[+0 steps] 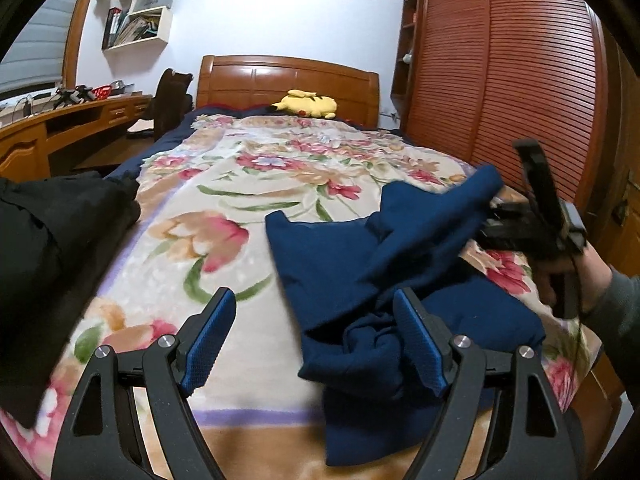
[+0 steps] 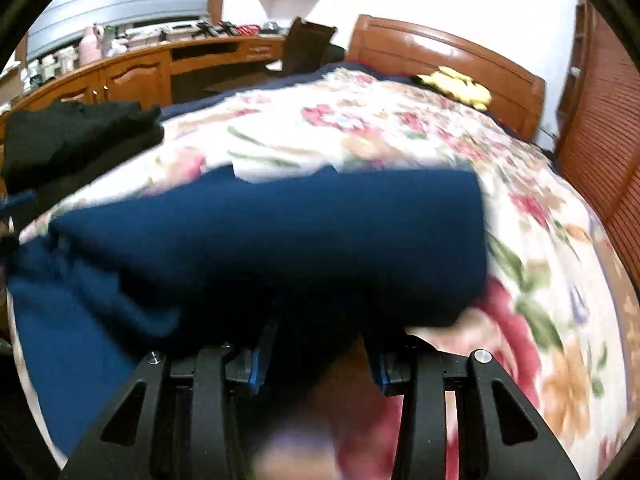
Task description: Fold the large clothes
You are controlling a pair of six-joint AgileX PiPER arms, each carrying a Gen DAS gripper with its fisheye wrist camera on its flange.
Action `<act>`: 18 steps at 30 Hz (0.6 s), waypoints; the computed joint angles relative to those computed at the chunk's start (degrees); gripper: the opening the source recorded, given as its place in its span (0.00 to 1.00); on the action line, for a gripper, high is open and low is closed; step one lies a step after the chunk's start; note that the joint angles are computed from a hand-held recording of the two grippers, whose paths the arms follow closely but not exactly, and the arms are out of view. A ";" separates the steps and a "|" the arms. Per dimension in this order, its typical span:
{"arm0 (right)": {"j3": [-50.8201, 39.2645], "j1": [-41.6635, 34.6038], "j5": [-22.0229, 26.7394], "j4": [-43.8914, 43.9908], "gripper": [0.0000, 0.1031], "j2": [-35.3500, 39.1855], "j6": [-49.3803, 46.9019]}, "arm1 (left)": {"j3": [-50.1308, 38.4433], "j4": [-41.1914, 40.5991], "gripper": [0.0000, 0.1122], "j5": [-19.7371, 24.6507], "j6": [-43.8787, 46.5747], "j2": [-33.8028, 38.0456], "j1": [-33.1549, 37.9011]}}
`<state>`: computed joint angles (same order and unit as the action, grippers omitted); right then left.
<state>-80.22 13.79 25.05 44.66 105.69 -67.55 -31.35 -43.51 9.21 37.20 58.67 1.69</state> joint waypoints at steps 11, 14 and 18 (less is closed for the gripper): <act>-36.36 6.29 11.46 -18.11 0.49 20.72 24.37 | 0.67 -6.06 0.73 2.42 7.73 1.27 3.44; -36.80 3.75 12.53 -19.84 0.63 22.37 28.48 | 1.21 -1.90 0.73 2.77 4.66 0.04 2.83; -52.73 1.29 22.17 -24.85 0.66 32.73 38.84 | 2.78 -0.98 0.73 6.96 4.17 -2.75 4.41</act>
<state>-132.95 15.08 47.22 19.81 138.42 -28.71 -28.57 -44.49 16.16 41.37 55.91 6.10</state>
